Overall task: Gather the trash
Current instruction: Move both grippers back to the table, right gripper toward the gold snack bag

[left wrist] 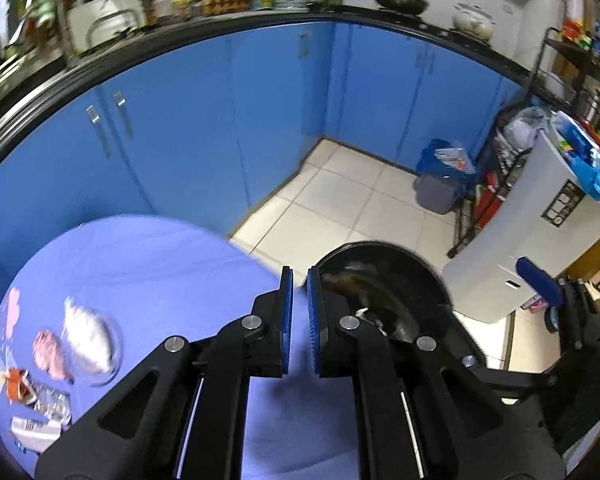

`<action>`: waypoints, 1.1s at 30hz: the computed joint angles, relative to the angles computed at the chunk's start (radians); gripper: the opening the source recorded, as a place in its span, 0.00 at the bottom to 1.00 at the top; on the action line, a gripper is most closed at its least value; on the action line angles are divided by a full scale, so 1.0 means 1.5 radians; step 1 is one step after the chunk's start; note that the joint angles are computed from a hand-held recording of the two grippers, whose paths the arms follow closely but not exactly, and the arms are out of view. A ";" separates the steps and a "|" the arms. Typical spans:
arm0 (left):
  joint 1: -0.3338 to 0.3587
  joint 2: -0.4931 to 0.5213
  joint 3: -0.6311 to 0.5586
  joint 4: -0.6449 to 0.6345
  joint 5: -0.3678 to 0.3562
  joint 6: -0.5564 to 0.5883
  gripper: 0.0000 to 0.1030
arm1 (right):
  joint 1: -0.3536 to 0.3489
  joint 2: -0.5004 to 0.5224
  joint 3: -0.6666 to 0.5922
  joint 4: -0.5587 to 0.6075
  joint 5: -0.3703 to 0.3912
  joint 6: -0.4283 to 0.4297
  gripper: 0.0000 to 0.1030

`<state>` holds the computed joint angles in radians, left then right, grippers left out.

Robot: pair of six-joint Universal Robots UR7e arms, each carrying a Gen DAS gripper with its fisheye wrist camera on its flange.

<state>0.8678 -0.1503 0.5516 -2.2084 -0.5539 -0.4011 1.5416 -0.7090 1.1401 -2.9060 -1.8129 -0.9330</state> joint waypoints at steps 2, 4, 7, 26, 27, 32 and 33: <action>0.000 -0.051 0.095 -0.026 0.010 -0.033 0.09 | 0.005 -0.005 0.017 -0.003 0.005 -0.011 0.88; -0.002 -0.094 0.170 -0.038 0.025 -0.069 0.09 | 0.013 -0.013 0.042 -0.008 0.011 -0.023 0.88; -0.004 -0.153 0.269 -0.038 0.045 -0.131 0.09 | 0.021 -0.023 0.072 -0.008 0.019 -0.035 0.88; -0.064 -0.412 0.705 0.035 0.239 -0.473 0.97 | 0.088 -0.067 0.255 0.000 0.042 -0.104 0.88; -0.064 -0.425 0.715 0.064 0.236 -0.503 0.97 | 0.091 -0.068 0.259 0.005 0.042 -0.103 0.88; -0.062 -0.485 0.773 0.191 0.221 -0.649 0.96 | 0.103 -0.067 0.273 0.043 0.040 -0.098 0.88; -0.061 -0.497 0.786 0.198 0.216 -0.664 0.96 | 0.105 -0.066 0.275 0.056 0.041 -0.094 0.88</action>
